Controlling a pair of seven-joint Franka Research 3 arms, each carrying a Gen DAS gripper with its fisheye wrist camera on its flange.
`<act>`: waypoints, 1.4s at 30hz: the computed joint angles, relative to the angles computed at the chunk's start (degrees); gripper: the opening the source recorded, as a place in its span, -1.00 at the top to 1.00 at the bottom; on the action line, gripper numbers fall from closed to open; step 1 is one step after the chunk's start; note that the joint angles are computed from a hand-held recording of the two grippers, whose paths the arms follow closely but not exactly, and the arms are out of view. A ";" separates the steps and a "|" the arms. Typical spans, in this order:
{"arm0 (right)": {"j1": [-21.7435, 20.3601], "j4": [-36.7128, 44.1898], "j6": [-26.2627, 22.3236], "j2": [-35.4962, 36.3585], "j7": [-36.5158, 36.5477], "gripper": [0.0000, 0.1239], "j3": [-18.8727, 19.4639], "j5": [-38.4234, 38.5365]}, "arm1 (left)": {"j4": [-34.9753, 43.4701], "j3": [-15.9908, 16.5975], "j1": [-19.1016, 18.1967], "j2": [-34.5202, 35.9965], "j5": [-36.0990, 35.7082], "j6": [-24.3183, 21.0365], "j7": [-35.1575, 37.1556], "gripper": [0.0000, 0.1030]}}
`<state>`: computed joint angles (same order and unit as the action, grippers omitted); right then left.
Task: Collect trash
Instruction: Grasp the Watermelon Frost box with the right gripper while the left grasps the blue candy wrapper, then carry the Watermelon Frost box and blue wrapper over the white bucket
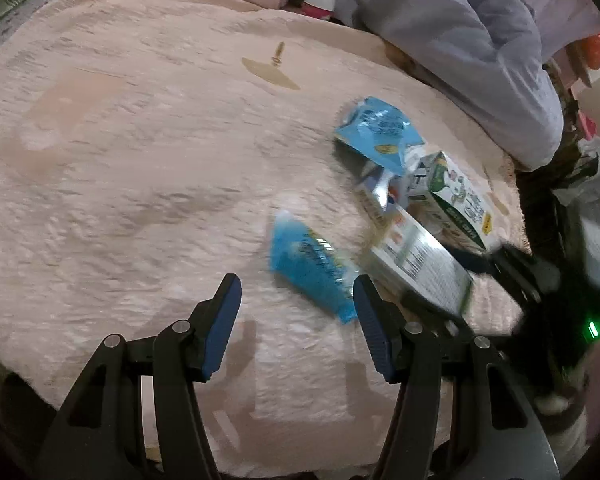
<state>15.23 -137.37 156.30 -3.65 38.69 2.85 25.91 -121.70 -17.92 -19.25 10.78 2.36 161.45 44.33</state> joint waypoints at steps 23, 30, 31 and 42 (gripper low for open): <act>-0.96 -12.69 2.85 -11.91 2.08 0.15 -5.38 14.52 | 9.63 0.68 -4.79 8.62 10.42 0.92 -6.69 0.47; -3.95 -15.98 1.40 -19.14 2.70 0.15 -8.53 14.33 | 15.75 1.23 -8.70 10.65 14.71 -2.20 -6.52 0.47; -4.52 -16.38 1.47 -19.82 3.12 0.15 -8.72 13.97 | 16.85 1.11 -9.06 11.27 14.87 -2.73 -6.21 0.47; -10.23 -19.65 1.50 -25.22 5.75 0.15 -12.35 11.23 | 31.04 2.08 -15.28 19.06 19.14 -9.20 -3.83 0.47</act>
<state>5.01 -157.03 157.80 -28.87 44.45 -9.50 37.14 -90.66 -15.84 -34.53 29.84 21.50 152.25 40.51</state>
